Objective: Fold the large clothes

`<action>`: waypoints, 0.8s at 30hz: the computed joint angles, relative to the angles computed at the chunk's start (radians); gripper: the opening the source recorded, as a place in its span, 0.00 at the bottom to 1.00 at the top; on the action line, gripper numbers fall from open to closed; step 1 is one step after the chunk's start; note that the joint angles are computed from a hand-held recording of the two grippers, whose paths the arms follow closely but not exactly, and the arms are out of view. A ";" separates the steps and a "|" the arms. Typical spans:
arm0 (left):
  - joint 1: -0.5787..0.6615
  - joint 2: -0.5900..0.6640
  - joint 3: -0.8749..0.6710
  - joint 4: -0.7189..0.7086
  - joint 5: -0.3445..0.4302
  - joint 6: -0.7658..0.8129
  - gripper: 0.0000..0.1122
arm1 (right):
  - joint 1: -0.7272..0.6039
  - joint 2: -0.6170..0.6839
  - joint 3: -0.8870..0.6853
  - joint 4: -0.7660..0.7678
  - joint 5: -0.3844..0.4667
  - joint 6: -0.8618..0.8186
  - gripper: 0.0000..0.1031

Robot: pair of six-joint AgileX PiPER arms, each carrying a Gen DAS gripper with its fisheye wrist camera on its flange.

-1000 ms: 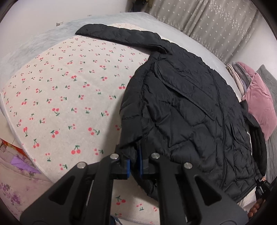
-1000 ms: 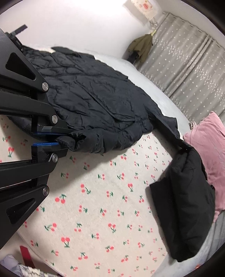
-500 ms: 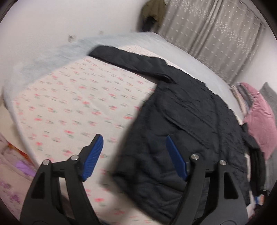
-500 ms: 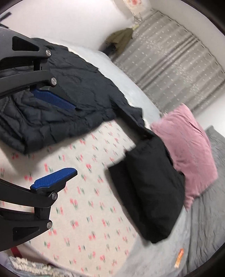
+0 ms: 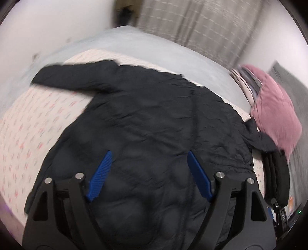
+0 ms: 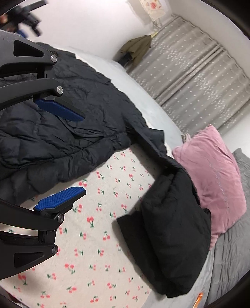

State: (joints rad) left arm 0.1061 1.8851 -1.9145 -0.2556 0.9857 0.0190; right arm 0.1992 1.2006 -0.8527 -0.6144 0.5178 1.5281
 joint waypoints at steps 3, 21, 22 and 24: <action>-0.060 0.063 -0.006 0.074 -0.068 -0.022 0.74 | -0.042 0.028 -0.018 0.132 -0.040 -0.147 0.69; 0.002 0.339 -0.290 0.116 0.094 -0.052 0.74 | -0.775 0.701 -0.988 1.027 0.281 -1.143 0.69; 0.001 0.349 -0.305 0.126 0.098 -0.055 0.74 | -0.787 0.780 -1.088 0.995 0.336 -1.083 0.69; -0.002 0.395 -0.384 0.143 0.132 -0.058 0.74 | -0.794 0.890 -1.262 0.914 0.434 -0.948 0.69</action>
State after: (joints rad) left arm 0.1036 2.2803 -2.2982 -0.1122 1.1177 -0.0388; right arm -0.5951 2.0909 -2.1151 0.2996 0.9516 0.5805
